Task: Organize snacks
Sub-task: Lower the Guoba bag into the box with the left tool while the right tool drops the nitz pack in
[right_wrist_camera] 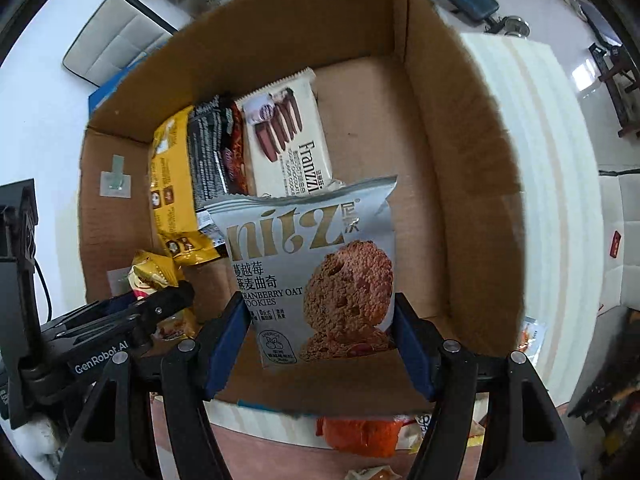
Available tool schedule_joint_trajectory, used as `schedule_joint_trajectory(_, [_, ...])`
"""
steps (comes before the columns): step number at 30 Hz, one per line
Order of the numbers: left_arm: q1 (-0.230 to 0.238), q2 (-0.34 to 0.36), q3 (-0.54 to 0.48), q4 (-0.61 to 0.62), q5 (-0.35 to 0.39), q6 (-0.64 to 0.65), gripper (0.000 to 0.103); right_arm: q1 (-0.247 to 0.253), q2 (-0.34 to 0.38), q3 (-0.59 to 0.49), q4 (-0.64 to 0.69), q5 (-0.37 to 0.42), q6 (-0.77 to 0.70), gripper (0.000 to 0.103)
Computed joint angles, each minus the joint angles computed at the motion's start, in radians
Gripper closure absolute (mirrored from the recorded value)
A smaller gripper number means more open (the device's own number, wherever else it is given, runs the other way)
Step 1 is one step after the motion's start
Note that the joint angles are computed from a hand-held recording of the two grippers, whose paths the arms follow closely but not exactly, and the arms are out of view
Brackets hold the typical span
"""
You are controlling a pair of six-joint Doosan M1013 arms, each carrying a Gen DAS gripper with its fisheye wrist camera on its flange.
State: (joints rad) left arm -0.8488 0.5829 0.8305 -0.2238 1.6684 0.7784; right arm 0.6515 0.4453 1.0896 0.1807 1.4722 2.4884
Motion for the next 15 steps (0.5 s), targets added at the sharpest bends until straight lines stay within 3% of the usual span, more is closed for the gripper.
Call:
schedule_joint_trajectory(8, [-0.003,0.014,-0.006,-0.025,0.006,-0.008,0.054,-0.011,0.028,-0.001,0.063,0.029,-0.050,0.029])
schedule_joint_trajectory(11, [-0.003,0.007,0.000,-0.010,0.013,-0.032,0.050,-0.007,0.035,-0.009,0.038,0.050,-0.072,0.017])
schedule_joint_trajectory(13, [-0.002,0.008,-0.003,0.010,0.029,-0.033,0.032,-0.010,0.027,0.000,0.039,0.038,-0.078,0.014])
schedule_joint_trajectory(15, [0.002,-0.002,0.009,0.009,0.024,-0.040,0.023,-0.011,0.022,0.003,0.043,0.033,-0.085,0.014])
